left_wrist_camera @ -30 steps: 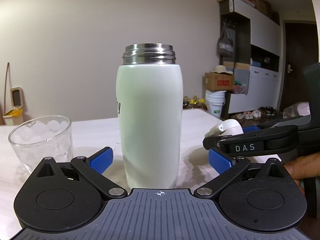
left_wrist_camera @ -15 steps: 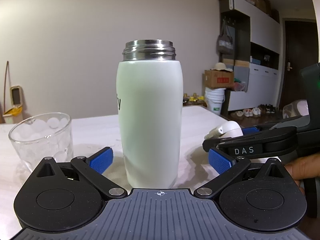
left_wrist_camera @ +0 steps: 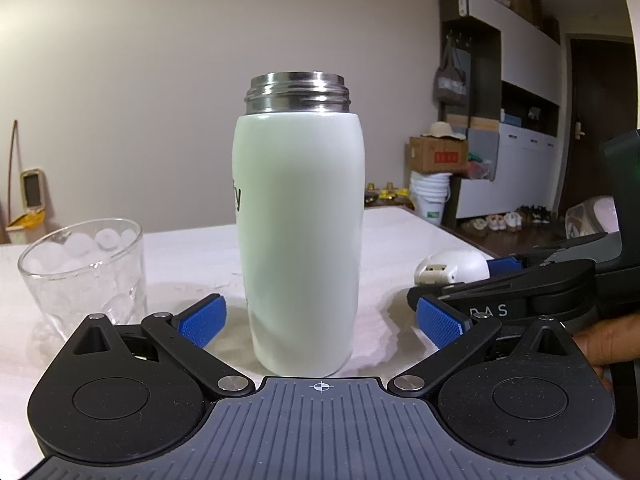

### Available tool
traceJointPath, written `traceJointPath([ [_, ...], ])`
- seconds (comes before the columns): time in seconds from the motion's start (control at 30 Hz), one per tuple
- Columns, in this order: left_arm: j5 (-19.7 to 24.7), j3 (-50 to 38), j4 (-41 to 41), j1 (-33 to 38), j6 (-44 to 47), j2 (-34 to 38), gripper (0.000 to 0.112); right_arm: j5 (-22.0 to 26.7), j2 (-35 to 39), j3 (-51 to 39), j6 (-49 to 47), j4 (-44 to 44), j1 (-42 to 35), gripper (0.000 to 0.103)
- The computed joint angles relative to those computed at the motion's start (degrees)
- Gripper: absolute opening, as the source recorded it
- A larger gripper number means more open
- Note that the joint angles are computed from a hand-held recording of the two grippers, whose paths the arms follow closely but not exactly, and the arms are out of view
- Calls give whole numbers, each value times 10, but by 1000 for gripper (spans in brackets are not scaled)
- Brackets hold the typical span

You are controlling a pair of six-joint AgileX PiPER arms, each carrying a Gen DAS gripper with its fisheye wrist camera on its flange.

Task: Unscrew bottle cap and pour
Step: 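Open the right tool to release the lid and withdraw it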

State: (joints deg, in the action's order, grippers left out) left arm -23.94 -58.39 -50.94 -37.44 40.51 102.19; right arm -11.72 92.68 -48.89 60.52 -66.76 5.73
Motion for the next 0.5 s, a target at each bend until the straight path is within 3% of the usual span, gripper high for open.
traceJointPath([
  [0.23,7,-16,-10,3,13,13,103,-3,8,-6,-1,-7,-4,72],
  [0.5,10,-5,21,13,-13,12,103,-9,11,-16,67,-79,-16,72],
])
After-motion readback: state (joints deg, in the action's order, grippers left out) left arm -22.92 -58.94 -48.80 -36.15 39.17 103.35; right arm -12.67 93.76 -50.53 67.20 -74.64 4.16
